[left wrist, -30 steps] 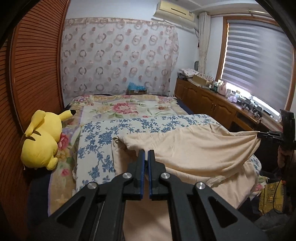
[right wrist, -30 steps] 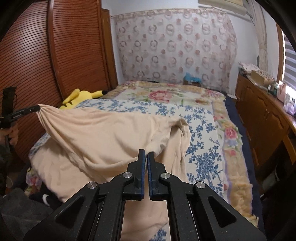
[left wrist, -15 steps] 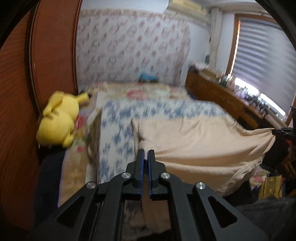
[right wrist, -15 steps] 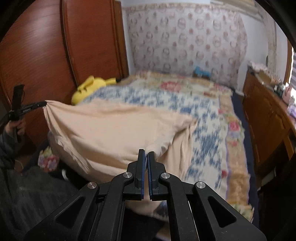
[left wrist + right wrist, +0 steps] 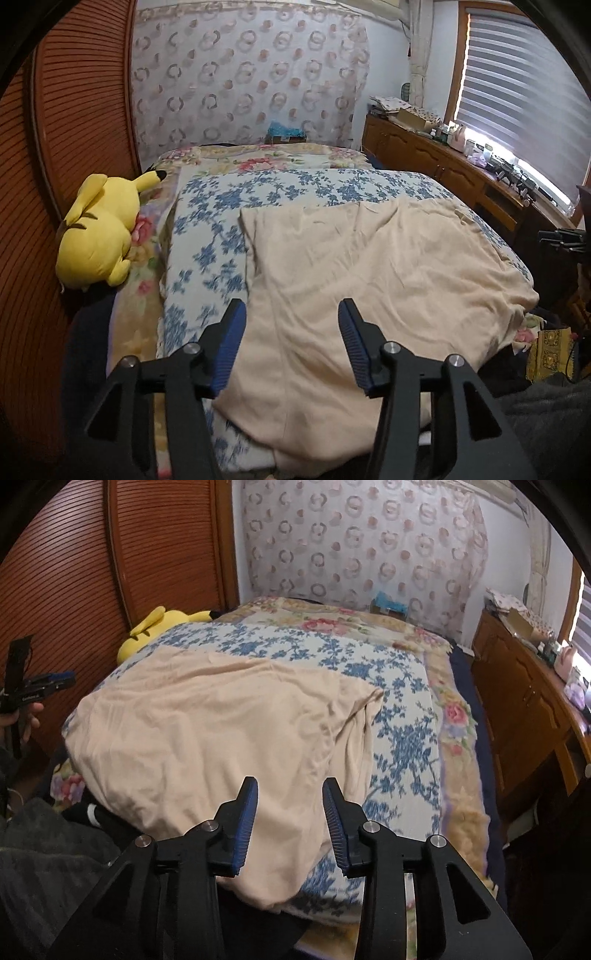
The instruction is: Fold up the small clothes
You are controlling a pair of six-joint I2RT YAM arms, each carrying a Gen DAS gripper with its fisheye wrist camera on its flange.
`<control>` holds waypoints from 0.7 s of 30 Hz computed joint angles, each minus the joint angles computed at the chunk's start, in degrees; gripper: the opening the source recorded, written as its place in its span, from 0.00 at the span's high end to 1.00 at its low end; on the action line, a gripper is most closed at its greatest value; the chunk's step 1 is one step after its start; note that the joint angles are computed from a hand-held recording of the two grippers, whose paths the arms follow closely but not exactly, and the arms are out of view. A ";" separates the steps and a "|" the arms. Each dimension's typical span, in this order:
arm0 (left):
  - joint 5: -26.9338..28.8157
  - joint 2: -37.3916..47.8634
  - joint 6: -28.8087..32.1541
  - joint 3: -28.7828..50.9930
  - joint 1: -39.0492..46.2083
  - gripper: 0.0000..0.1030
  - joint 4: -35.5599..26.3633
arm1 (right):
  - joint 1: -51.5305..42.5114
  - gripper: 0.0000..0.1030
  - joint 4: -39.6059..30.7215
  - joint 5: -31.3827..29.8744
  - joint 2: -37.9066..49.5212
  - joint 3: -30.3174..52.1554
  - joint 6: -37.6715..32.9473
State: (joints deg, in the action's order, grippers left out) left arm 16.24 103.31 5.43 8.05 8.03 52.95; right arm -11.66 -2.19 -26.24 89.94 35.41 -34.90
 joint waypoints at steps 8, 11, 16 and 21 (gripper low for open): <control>-3.52 7.01 0.15 14.87 -3.96 0.47 -9.68 | 4.31 0.51 6.75 3.20 13.20 9.81 5.09; -3.60 10.58 0.35 22.32 -3.47 0.47 -14.87 | 5.82 0.49 7.95 4.73 20.26 16.30 7.49; -4.59 17.46 -0.03 33.86 -2.59 0.47 -22.35 | 7.57 0.47 6.39 6.95 30.90 27.80 9.97; -5.38 23.69 -1.30 43.19 -1.85 0.47 -28.36 | 8.40 0.42 3.47 9.18 38.17 36.64 11.45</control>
State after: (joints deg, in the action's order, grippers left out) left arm 10.85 127.00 4.13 51.24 6.18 24.59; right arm -3.26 1.28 -17.06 128.11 72.05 -23.45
